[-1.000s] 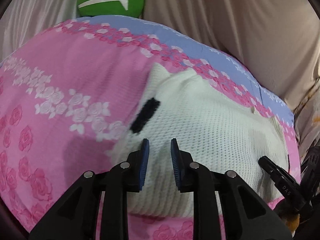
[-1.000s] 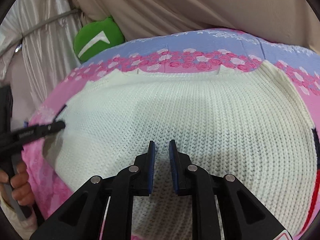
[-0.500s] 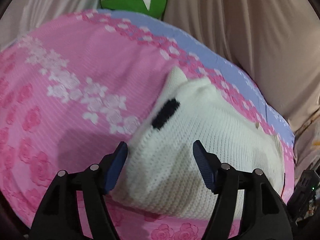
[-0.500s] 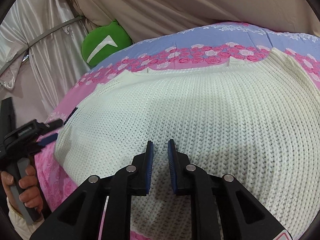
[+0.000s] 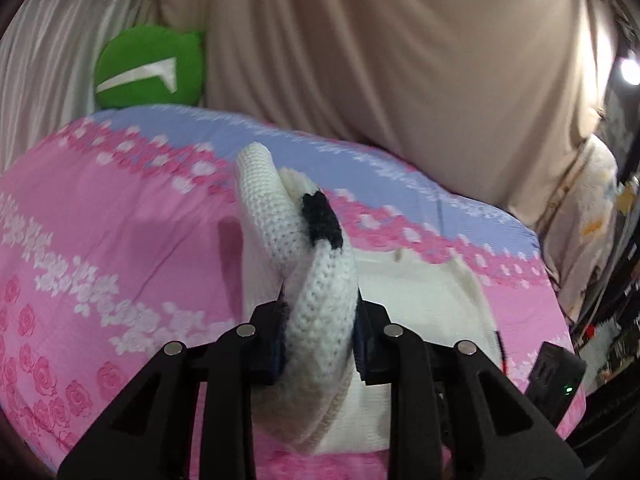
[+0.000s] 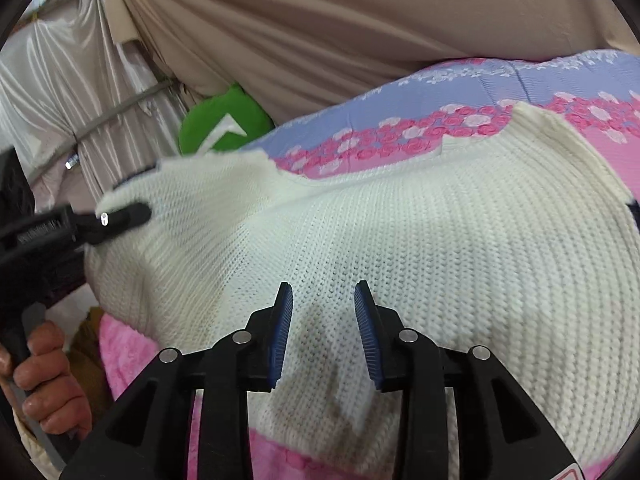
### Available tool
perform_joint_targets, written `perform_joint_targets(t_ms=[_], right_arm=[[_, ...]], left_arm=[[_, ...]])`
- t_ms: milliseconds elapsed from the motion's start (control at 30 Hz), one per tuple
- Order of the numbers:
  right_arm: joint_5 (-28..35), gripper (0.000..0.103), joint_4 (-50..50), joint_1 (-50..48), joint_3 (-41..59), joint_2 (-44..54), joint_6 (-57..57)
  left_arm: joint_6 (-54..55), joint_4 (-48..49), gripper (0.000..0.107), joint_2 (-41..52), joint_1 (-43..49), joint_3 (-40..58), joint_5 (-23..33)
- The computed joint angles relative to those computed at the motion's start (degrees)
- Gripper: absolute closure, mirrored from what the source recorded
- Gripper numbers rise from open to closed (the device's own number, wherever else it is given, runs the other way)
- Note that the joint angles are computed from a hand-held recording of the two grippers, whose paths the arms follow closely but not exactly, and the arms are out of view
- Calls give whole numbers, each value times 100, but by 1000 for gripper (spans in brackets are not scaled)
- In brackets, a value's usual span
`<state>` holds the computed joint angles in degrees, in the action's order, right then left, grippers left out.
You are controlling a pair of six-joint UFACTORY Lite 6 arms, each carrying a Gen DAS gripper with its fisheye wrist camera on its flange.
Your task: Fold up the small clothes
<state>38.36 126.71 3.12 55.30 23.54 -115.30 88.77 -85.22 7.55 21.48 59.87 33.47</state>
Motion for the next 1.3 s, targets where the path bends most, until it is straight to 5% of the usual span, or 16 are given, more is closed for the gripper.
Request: perform_joint_targets(t_ms=[133,300,433,533,633,733,833,967,1000,1033,1067,1200,1300], right_arm=[[434,69,-170,-922,-1097,-851,-42],[318,66,-726,-2457,-2121,-1835,-26],[233,65,-1286,-3348,-2357,-2110,195],[292,62,-1768,-3576,-2143,-2197,579],[483,44,-2195,-3404,-1679,-2210,1029],[478,35,-2518,-2922,-1004,-1836,1581],[378,29,-2846,-2443,-198,-1144,2243],[-225,28,-3385,-1765,840,-134,3154],[-303,35,-3572,-1623,1102,112,3344],[-487,64,-3705,-1468,1326,296,3449],[-443,71,-3830,-1477,1424,341,3501],[1250,76,-3227,-2330,902,-170,2827],[1106,76,-3195,-2731,631,-105,2630]], left_arm=[[294,-316,83,-365,-1534,-285,-423],[648,-870,83,1075,-3414,302,-1399],[2724,-3043,79,1349,-4062,80,-2064],[3113,-3317,71,672,-3861,-552,-1763],[2542,-2417,50,-346,-3209,-1336,-1259],[1990,-1612,46,-1033,-2307,-1832,-758],[1526,-935,38,-1154,-1533,-1924,-440],[1690,-1089,37,-514,-1362,-1743,-786],[1717,-1096,37,-279,-1359,-1647,-831],[1770,-1146,38,-32,-1417,-1542,-965],[1815,-1192,40,111,-1475,-1486,-1081],[1772,-1115,42,443,-1448,-1377,-1095],[2074,-1312,42,519,-1507,-1399,-1093]])
